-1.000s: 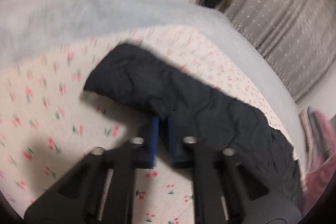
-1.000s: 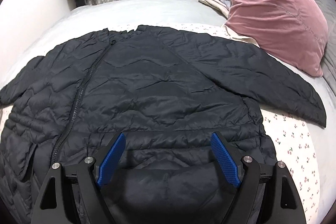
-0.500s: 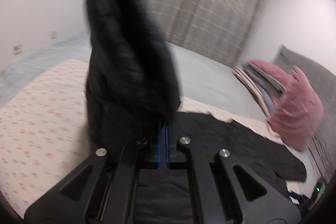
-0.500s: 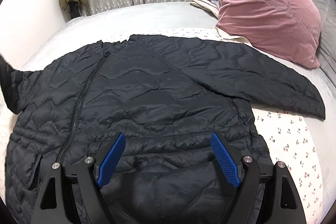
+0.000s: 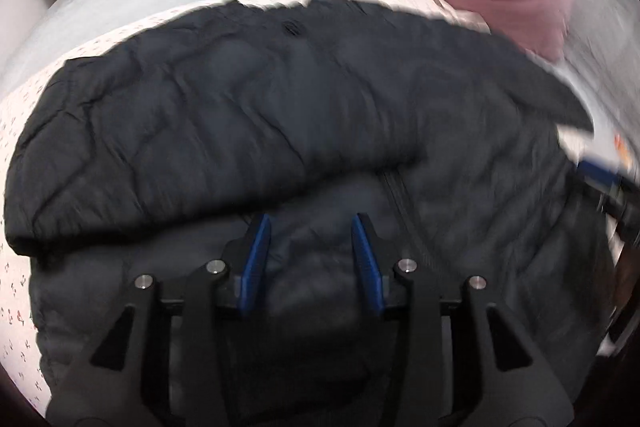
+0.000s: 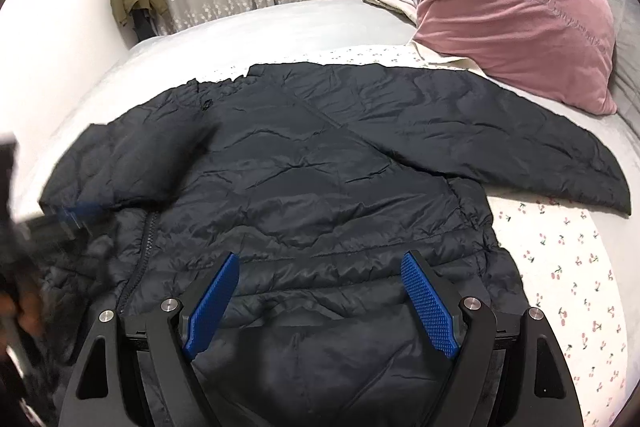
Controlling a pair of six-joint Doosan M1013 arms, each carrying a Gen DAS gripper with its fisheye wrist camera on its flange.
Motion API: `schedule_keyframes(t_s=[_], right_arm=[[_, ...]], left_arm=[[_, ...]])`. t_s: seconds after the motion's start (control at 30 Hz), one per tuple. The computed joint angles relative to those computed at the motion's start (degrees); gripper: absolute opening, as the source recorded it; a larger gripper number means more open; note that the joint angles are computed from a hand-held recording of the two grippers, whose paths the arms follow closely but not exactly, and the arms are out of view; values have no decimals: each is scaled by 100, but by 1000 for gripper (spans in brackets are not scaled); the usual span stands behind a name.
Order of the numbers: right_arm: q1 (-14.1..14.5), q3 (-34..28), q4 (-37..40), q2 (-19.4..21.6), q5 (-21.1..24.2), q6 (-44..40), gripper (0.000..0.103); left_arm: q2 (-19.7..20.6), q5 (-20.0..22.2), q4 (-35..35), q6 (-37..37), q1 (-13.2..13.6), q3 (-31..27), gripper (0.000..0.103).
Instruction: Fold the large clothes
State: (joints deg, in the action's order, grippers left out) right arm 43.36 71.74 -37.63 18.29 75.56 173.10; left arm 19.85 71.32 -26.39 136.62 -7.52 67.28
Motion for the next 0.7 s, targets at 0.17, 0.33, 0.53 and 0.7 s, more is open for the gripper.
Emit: schedule_keyframes(t_s=[0.17,0.33,0.53,0.7], right_arm=[[-68,188,255,-145,-608,125,84],[-326,612,1186,-451,-2405,143,84],[-816,31,2539,50,-2993,-408,84],[-1037,-497,2674,660,-3059,-357,66]], left_arm=[[-267,-66,-728,738,346,219,72],[-127,-406,-1548,602,909,-55,72],[489,-923,-951,-685,1143,-916,61],[991,-542,-960,-1586,1306,-1563,44]])
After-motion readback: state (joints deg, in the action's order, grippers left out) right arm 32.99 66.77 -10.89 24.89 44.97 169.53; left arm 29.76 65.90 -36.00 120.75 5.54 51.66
